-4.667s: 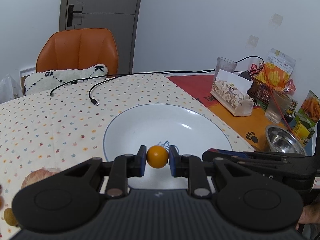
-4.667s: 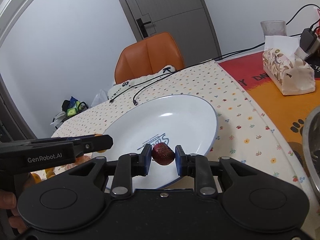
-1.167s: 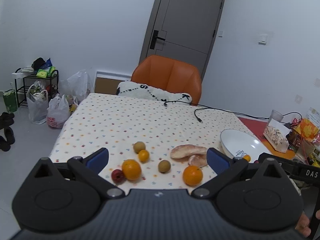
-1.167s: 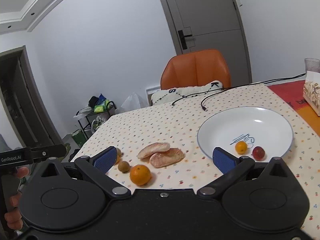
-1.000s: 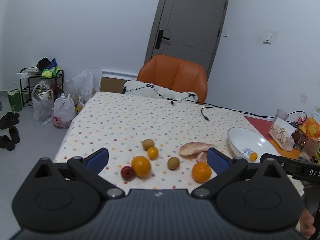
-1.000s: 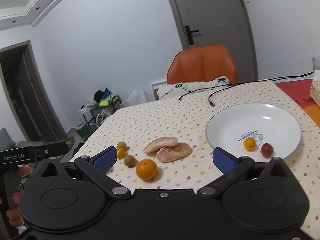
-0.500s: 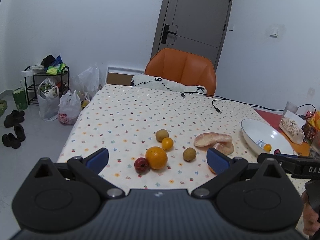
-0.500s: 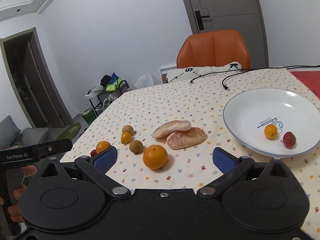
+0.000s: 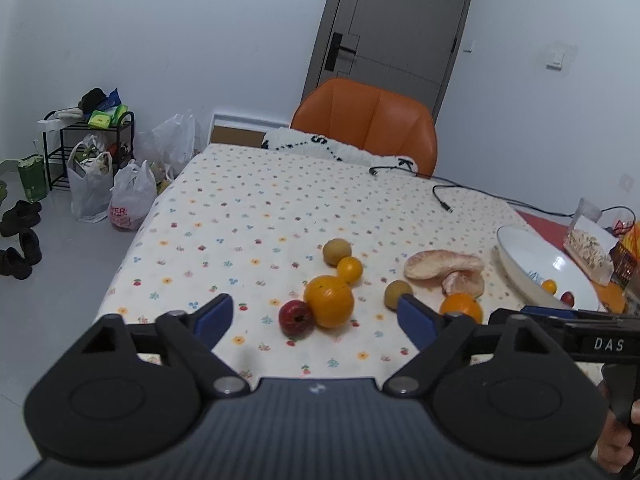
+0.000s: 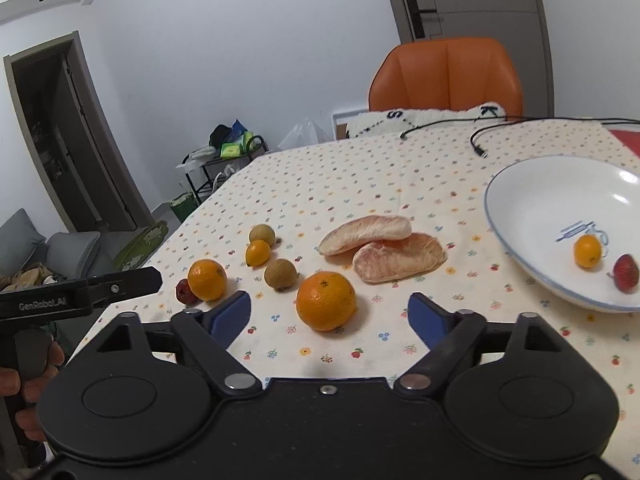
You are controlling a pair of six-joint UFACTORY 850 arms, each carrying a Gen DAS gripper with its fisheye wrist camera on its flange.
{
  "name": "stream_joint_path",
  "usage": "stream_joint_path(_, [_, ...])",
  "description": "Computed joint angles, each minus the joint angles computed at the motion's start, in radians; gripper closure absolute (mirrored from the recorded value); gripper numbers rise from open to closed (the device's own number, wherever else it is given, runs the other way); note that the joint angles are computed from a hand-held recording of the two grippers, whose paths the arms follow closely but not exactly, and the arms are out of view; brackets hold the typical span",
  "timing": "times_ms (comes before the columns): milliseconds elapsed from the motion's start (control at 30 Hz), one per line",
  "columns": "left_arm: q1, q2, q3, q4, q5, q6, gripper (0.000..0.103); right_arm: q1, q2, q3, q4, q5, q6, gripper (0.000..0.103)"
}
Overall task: Organize fruits
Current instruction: 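Grasp the large orange with the right tool while the left tool grasps a red plum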
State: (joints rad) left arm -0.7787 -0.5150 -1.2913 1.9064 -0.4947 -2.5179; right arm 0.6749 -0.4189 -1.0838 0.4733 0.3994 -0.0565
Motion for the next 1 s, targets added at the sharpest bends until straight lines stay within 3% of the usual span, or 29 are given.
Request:
stream_joint_path(400, [0.038,-0.040,-0.028,0.002,0.056,-0.012,0.051,-0.006,-0.060,-0.068,-0.001,-0.047,-0.010,0.034])
stream_joint_path(667, [0.043,-0.048,-0.037,0.110,0.062,-0.090,0.052,-0.017,-0.084,-0.094,-0.045,-0.072,0.045,0.044])
stream_joint_path(800, [0.045,-0.059,-0.058,0.117,0.075,-0.085,0.052,-0.024,-0.094,-0.106,-0.104,-0.091,0.108,0.062])
stream_joint_path(1000, [0.046,-0.076,-0.084,0.062,0.089,-0.022,0.052,-0.033,-0.090,-0.095,-0.170,-0.083,0.184,0.065])
